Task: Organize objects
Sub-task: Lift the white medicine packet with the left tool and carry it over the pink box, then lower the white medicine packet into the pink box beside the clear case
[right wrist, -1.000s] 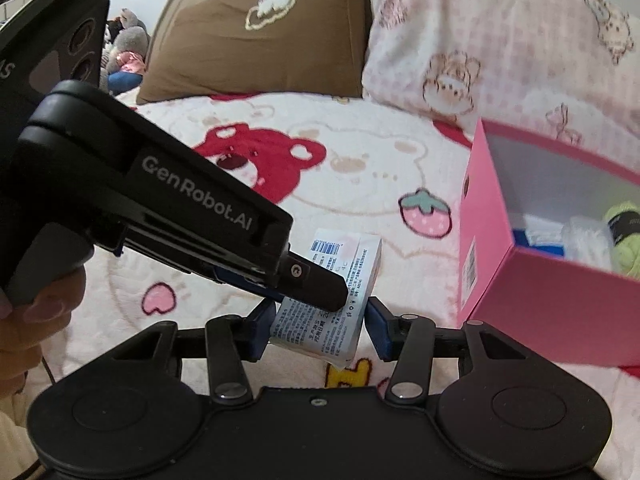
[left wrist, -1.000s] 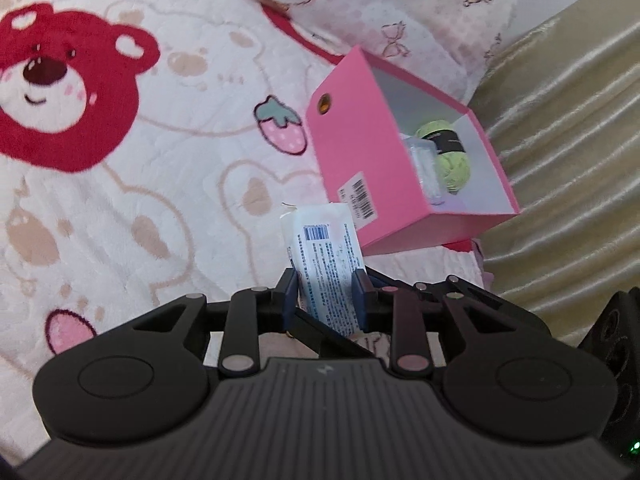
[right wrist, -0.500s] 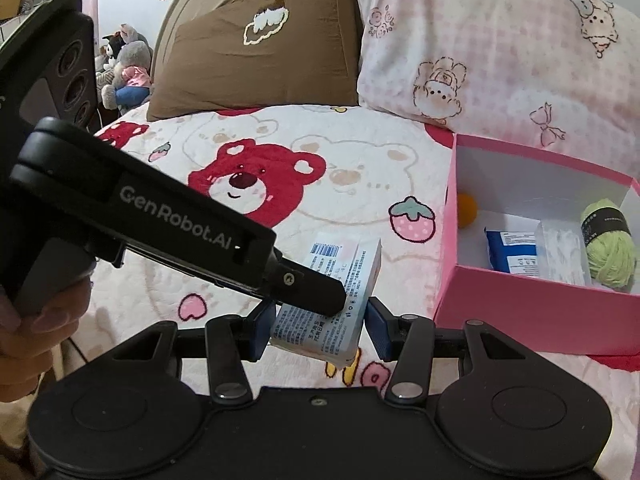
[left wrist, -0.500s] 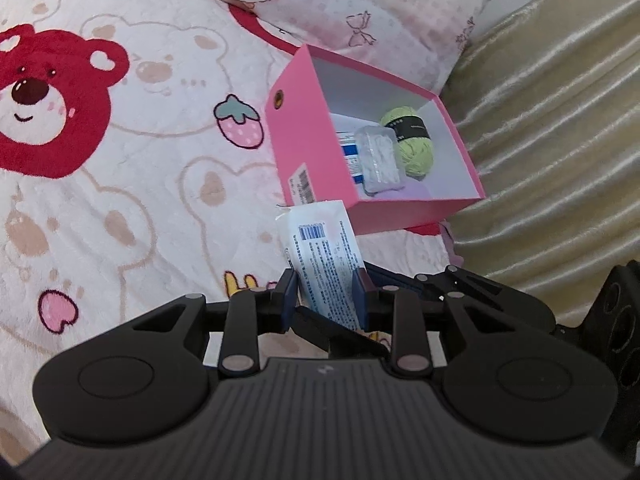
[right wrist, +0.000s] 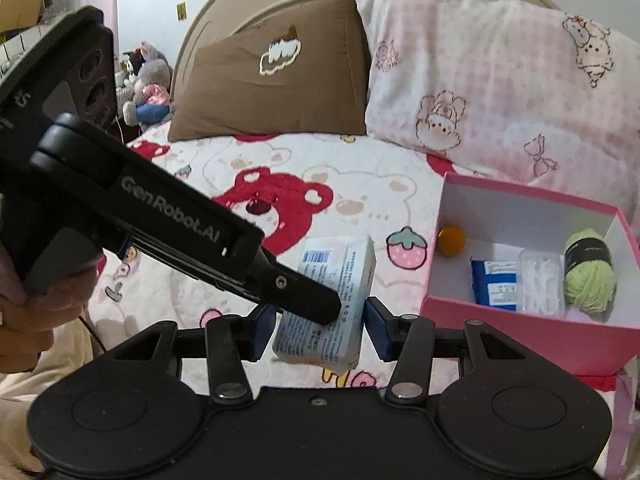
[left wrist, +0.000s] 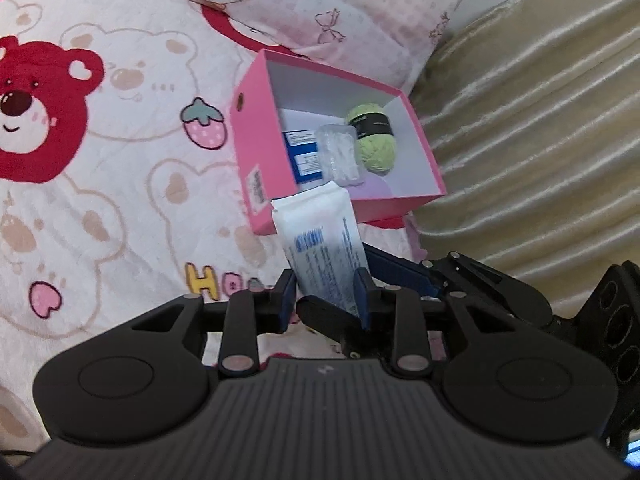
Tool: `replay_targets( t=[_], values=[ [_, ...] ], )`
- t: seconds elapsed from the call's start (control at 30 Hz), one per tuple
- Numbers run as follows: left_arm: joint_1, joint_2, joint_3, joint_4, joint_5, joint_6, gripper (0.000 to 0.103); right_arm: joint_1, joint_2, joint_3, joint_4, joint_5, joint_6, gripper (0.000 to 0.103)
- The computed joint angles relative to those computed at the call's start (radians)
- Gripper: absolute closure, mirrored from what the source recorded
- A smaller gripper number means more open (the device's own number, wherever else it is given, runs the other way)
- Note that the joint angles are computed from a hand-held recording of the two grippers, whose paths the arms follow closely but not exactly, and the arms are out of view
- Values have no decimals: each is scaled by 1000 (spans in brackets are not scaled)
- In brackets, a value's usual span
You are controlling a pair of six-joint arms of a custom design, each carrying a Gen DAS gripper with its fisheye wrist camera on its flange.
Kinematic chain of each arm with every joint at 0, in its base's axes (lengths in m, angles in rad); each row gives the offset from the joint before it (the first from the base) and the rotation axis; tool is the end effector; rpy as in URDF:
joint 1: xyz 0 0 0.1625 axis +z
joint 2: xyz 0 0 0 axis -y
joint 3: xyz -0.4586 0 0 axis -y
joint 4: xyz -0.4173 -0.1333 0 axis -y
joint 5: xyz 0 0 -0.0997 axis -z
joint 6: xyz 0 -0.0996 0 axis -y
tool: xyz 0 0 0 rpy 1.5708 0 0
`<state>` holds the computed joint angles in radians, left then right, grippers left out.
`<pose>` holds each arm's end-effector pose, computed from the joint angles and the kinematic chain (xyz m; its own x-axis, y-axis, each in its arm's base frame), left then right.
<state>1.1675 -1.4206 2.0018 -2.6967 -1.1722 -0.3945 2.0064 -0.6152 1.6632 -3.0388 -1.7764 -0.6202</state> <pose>-0.0578 -0.5736 0.3600 -0.9844 -0.1392 -0.1073 -0.0463 0.7942 -0.6060 0.4036 -0.5994 0.0172 -0.5269 -0.7558 0.3887 -0.8498 0.4774 -0.2235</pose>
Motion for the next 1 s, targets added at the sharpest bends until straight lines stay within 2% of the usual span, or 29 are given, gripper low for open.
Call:
replay_targets(
  t=[0.13,0.47,0.7,0.87,1.0],
  values=[
    [-7,6,-12,-14,-18,-3,72,1,-19,7,-17,11,-22,49],
    [-28,67,-94,-2,27,18,72,-18,-28,-42,29,32,32,55],
    [-19,158,-193,-14,38,33,72,-31,-2,-103,8,7,-5,61],
    [-12,247,-272,-26,77,53,72,-51,35,-182,39,-10,-32,62],
    [6,316,-331,-36,80,58,72,-73,65,-250,87,-28,-37,62]
  ],
)
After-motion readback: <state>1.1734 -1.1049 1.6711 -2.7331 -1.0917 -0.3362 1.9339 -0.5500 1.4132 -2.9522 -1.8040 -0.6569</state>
